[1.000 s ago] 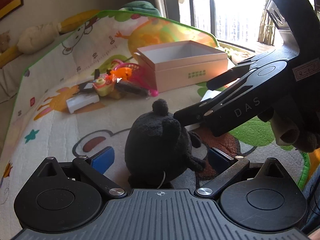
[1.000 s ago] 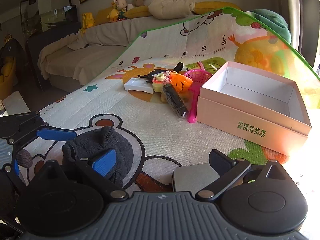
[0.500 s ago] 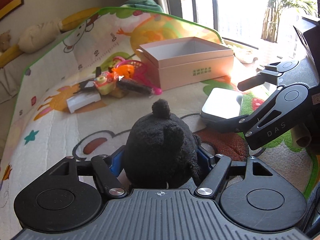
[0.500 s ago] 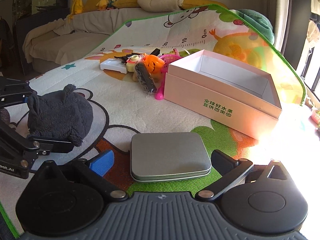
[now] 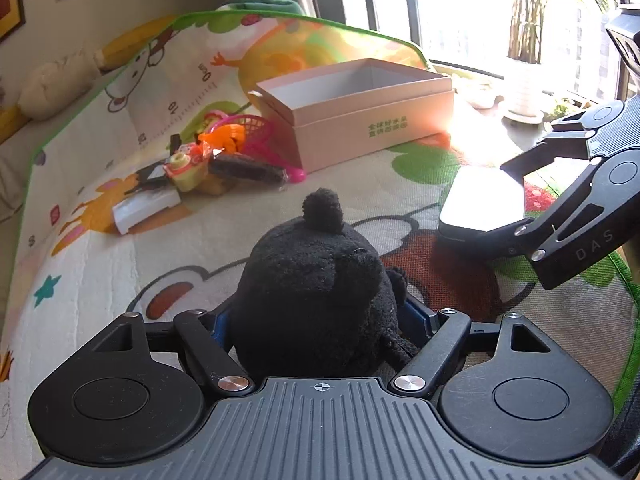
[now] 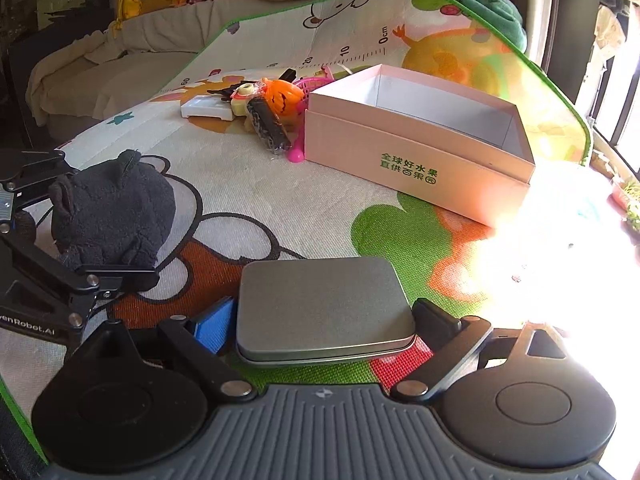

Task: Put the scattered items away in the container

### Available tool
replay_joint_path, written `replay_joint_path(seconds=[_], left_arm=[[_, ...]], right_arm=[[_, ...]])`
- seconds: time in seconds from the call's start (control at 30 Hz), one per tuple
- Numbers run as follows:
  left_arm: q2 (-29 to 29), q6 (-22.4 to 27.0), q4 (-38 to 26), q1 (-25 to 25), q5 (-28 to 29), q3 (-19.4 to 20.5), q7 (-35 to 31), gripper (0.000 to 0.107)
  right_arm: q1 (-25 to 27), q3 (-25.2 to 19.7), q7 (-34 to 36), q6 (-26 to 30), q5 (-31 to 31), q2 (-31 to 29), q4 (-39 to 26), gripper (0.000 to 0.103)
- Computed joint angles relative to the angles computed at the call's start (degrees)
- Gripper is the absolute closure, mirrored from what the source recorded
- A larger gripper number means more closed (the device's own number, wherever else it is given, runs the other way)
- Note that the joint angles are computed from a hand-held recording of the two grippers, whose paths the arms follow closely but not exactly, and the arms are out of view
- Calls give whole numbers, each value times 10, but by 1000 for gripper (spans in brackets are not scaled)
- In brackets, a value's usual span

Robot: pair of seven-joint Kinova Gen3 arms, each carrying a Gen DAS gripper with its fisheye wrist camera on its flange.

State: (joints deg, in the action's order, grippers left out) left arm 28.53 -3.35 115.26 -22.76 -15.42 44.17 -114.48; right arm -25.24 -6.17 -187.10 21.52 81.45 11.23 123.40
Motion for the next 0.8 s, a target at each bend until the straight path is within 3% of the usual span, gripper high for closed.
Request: replay_joint_path(seconds=[0.07, 0.13, 0.23, 0.33, 0.43, 0.57, 0.67, 0.8], left_arm=[[-12, -1, 4, 14, 5, -14, 4, 31], [-21, -2, 10, 19, 6, -16, 8, 33], [-27, -9, 23, -10, -7, 27, 13, 35], [-33, -18, 26, -36, -26, 71, 19, 35], [-29, -19, 13, -58, -47, 112, 33, 35], [6, 2, -42, -78, -61, 170, 21, 35], [37, 0, -105, -40, -58, 159, 4, 35], [87, -7, -212, 51, -41, 104, -4, 35]], right_arm=[[-5, -10, -18, 19, 0, -19, 19, 9], [18, -50, -42, 41, 5, -38, 38, 9], [73, -124, -52, 71, -6, -68, 54, 11], [90, -138, -78, 68, 8, -100, 69, 11], [113, -132, -111, 33, 36, -131, 78, 11], [135, -91, -96, -23, 40, -154, 60, 11], [166, -62, -59, -64, 29, -147, 15, 11], [157, 40, -1, -126, -34, -94, -87, 11]])
